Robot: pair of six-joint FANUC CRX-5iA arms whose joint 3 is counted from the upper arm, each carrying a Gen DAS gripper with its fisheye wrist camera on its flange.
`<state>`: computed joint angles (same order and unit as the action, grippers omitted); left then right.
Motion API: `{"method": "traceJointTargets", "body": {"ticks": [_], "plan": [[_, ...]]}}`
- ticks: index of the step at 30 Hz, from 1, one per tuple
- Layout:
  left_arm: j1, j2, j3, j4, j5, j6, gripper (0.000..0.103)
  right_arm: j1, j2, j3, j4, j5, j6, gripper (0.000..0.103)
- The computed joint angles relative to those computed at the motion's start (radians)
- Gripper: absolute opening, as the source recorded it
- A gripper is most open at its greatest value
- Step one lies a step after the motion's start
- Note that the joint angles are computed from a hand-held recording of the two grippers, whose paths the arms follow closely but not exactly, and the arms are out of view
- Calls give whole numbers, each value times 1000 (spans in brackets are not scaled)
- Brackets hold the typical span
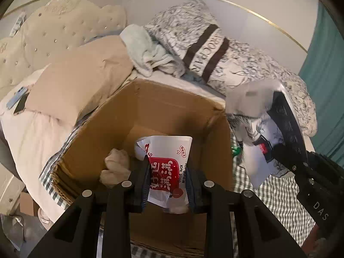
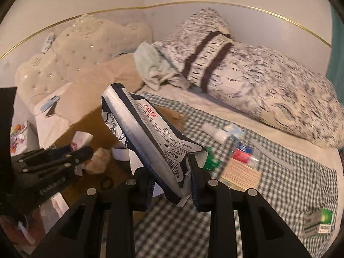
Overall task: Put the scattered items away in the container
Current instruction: 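Open the left tool to drop the sachet while the right tool drops the tissue packet, then move both tools back over the items on the bed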
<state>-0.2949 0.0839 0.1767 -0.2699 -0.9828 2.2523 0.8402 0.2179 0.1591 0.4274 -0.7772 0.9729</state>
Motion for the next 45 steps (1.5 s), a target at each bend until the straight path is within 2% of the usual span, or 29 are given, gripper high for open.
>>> {"method": "traceJointTargets", "body": {"ticks": [10,14,16,17,19,21,23,31,45], "plan": [[65,-5,-66,61,29,-48,29,17,129,169,-98,-38,98,28],[74,-4,-80,76,35,-52,30,14,151,197,-133,-47,117,32],[75,-5,-84,78,40,-54,31,14,159,205,-140,-54,110,37],[74,-5,-84,76,41,-52,33,13,161,206,-139,-57,106,43],[73,-8,-88,77,47,-53,45,13,158,196,-125,-54,86,66],[66,-11,-87,64,51,-43,68,16,149,174,-92,-37,54,73],[55,-13,-78,39,45,-18,76,15,138,157,-74,-23,39,73],[38,-5,-53,18,6,20,82,7,106,125,-63,-8,13,73],[-42,38,63,-49,-89,99,84,-38,-7,8,-51,29,-36,73]]}}
